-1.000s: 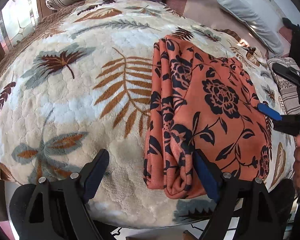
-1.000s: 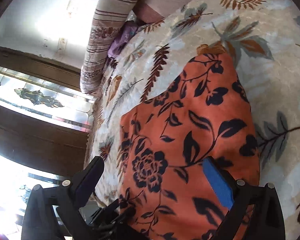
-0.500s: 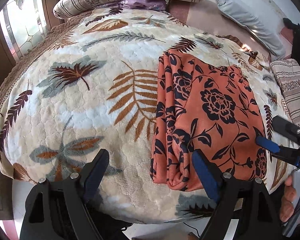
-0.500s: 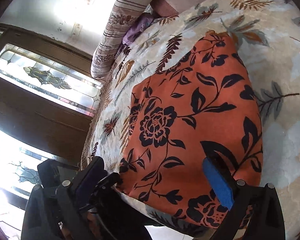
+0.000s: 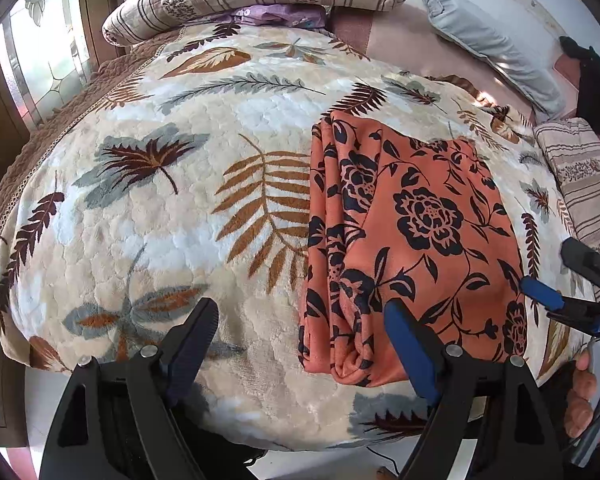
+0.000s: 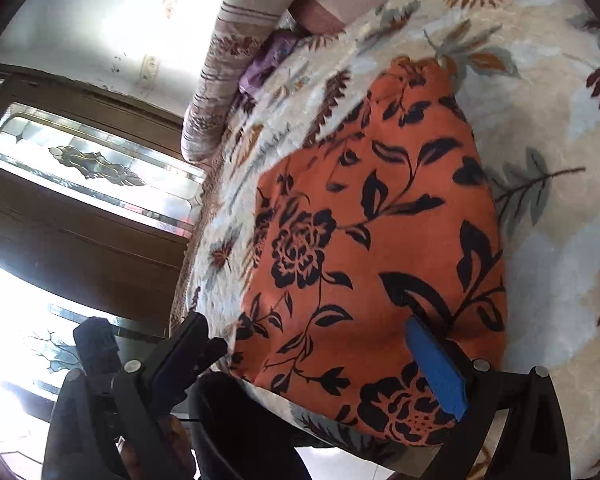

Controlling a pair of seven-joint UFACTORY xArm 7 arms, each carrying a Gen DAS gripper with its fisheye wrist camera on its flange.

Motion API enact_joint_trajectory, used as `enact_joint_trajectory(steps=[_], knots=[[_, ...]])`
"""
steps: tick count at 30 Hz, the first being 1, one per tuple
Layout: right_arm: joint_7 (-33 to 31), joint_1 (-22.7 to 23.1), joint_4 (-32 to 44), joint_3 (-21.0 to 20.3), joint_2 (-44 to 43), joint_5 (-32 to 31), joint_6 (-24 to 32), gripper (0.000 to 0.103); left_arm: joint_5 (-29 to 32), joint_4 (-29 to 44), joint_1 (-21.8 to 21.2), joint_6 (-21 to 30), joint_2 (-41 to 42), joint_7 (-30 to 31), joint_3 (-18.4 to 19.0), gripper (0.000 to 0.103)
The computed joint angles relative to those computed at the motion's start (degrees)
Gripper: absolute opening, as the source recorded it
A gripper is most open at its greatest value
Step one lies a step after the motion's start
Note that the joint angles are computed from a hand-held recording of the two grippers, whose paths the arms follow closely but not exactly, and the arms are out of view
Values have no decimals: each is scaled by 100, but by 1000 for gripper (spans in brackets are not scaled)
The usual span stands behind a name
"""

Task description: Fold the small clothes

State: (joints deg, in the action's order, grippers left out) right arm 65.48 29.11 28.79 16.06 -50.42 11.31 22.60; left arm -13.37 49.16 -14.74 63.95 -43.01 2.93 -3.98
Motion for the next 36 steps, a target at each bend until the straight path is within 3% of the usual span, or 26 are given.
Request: enact_joint_trajectory(steps=[5,10,15,25,28,29,30,31,33,34,36], knots=[[284,-469,-325,-97,-1106,-165,881,100,-269,172,-61,-87,338,-101,68,85],[300,-483,-898,-455,-1549,106,821,100,-445,403,-265,-502,699,36,-61,85],[92,-388,-1079,-697,-1238,330,475,100,-358,723,-295,-588,1350,-11,-158,85],[-578,-243,-679,-988,-174,443,-59,100,-1544,557,-331,-593,1806,353,326,85],[-891,-261,-397,-998,282,371,93,99,-1763,422,-323,-734,1836,624,315,85],[-991,-342,-263,-931,424,272,209,86,-1713,419,-317,-757,1828,688,267,85],[-1151,-352,-68,-922,607,193,408,65,-1661,435,-313,-763,1841,713,220,85],[-1239,-440,193,-853,795,73,807,64,-1638,448,-318,-778,1857,747,190,82],[-1401,-588,492,-698,947,-114,1177,48,-2008,520,-457,-623,1942,1069,350,46],[-1462,-671,635,-613,973,-223,1355,45,-2041,550,-427,-604,1947,1030,322,45],[-1584,-826,919,-452,993,-465,1691,38,-1935,608,-381,-675,1921,1009,205,33]])
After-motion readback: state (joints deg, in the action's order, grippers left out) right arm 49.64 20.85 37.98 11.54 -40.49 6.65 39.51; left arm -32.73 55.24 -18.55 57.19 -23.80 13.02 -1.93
